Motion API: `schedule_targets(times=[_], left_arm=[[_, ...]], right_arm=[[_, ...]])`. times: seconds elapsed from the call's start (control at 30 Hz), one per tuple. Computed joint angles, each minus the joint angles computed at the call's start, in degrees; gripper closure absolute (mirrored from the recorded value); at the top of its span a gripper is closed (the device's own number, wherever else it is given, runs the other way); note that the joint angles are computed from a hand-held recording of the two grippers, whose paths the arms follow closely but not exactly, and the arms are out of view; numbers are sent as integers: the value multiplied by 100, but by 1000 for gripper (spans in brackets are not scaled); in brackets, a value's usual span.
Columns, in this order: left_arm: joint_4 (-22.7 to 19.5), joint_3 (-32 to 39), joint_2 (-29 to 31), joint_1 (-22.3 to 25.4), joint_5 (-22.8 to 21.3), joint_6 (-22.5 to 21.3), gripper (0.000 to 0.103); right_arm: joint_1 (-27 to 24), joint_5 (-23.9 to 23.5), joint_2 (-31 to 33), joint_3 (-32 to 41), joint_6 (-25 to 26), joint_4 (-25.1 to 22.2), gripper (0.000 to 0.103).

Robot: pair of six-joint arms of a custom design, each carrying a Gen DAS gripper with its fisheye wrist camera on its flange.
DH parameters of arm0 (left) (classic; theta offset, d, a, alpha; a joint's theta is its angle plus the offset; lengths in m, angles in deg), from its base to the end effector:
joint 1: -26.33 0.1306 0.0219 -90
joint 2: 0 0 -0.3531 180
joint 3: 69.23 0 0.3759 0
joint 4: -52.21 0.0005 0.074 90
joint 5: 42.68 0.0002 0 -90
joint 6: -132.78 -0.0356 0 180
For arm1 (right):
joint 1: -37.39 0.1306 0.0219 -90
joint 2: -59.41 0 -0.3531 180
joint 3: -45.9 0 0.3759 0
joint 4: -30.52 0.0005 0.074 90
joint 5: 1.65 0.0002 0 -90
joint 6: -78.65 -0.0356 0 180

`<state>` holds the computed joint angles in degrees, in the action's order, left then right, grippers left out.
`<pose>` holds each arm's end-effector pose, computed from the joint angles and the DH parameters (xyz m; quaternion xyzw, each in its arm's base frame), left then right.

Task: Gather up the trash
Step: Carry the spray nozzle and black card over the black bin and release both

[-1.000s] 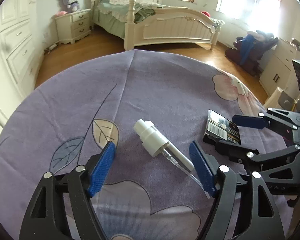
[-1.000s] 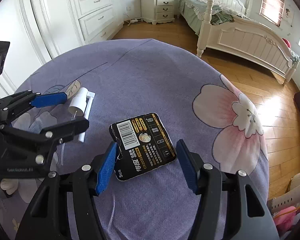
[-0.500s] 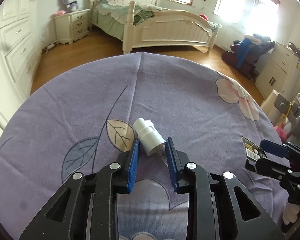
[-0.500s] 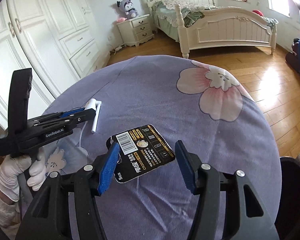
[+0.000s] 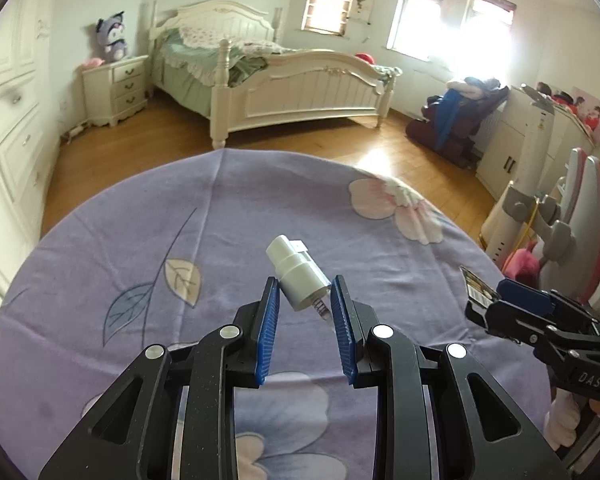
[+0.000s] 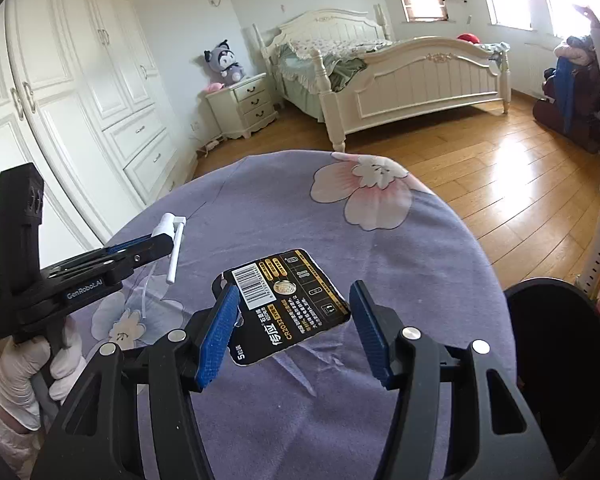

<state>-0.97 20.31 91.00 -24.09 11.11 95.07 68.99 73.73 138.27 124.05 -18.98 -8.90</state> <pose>0.3109 -0.3439 0.3902 -0.1091 0.9039 -0.0406 0.4115 0.3468 0.2233 0.4023 -0.2392 0.8687 0.2491 0.3552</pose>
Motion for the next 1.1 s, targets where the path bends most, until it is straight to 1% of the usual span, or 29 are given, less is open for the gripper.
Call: schedule_targets(times=[0.17,0.3,0.37,0.53,0.6,0.73,0.83,1.0,1.1], left_arm=[[59,505,341,-257,-114,-280,75],[96,851,622,-393,-66,-439,75],[91,1047,779,-447,-36,-519,75],[101,1562,1203,-574,39,-875,75],[145,1781,1397,-605,149,-1019,75],[220,2214,1777,-671,347,-1283,75],[301,2477,2015,-705,504,-1355,75],[455,2940,2435,-727,836,-1512,75],[462,3266,2700,-728,1026,-1645,75]], right_arm=[[-131,270,-338,-243,-36,150,47],[-317,253,-505,-387,-78,176,47],[-416,266,-614,-489,-176,232,47],[-709,527,-961,-761,-325,280,47],[-833,685,-1078,-878,-328,323,47],[-1122,811,-1202,-1047,-336,383,47],[-1343,821,-1292,-1163,-320,389,47],[-1621,996,-1451,-1337,-280,416,47],[-1703,1330,-1529,-1436,-163,484,47]])
